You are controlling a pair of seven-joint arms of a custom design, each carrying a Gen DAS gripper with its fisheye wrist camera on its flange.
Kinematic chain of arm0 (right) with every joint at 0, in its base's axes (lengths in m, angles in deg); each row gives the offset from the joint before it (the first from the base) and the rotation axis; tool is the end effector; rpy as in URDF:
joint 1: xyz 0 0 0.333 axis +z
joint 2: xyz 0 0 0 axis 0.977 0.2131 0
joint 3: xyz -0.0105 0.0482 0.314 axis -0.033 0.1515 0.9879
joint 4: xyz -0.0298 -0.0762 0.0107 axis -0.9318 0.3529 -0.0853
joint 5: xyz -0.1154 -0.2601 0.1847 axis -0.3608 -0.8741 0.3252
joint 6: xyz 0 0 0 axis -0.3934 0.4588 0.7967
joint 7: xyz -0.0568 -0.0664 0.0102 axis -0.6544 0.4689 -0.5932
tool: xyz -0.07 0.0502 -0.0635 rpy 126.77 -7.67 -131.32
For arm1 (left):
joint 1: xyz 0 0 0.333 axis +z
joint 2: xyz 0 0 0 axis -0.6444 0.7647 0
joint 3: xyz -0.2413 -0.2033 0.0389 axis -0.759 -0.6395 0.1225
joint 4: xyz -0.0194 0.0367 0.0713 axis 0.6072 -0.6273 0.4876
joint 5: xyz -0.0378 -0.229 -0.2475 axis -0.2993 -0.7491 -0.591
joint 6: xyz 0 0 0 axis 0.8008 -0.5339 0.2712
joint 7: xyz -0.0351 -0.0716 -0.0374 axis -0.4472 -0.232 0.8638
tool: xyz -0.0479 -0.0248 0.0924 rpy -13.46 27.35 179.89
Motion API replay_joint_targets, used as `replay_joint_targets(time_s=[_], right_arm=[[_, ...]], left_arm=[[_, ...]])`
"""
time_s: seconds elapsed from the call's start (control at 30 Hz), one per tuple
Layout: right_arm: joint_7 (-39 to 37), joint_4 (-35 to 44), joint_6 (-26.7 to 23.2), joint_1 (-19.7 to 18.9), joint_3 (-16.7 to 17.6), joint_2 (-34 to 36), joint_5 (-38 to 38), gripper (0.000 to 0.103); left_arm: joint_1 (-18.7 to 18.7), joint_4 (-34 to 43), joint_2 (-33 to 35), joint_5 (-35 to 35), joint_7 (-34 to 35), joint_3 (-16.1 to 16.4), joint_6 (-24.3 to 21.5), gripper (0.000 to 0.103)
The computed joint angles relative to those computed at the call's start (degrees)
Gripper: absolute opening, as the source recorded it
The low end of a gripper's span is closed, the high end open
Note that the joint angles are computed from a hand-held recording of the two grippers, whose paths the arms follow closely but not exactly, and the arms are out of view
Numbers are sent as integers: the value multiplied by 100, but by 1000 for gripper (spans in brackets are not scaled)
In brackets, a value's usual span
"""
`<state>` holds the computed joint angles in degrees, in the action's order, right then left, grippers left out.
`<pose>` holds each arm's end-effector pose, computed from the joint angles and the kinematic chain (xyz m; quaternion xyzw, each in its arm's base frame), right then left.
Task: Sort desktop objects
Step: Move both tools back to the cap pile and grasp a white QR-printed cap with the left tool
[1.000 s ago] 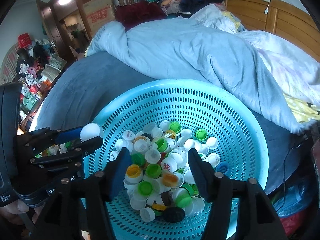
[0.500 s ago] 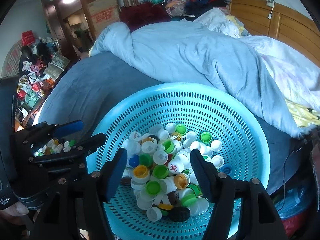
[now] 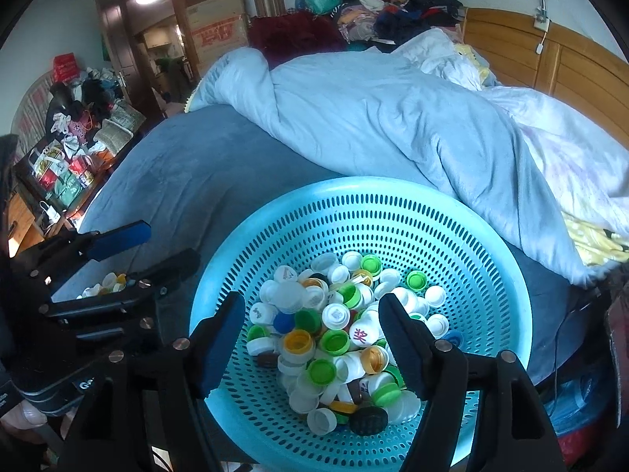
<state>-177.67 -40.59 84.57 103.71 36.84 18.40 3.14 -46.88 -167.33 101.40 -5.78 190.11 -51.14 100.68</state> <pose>0.4736 0.2960 0.4209 -0.5634 0.7429 -0.2434 0.2671 0.5533 -0.2371 0.4208 -0.3542 0.8509 -0.3263 0.2099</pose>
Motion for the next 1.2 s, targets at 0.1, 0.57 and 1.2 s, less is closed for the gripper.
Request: replay_joint_targets(time_s=[0.1, 0.57, 1.2], right_arm=[[-57, 87, -78, 44, 27, 14, 7, 76], [-357, 445, -401, 244, 94, 96, 120, 79], [-527, 772, -361, 468, 80, 335, 128, 84]], left_arm=[[332, -123, -99, -188, 229, -347, 236, 51], [1667, -175, -242, -1118, 1085, -1674, 627, 51], [4145, -148, 407, -1431, 1821, -3726, 256, 65]])
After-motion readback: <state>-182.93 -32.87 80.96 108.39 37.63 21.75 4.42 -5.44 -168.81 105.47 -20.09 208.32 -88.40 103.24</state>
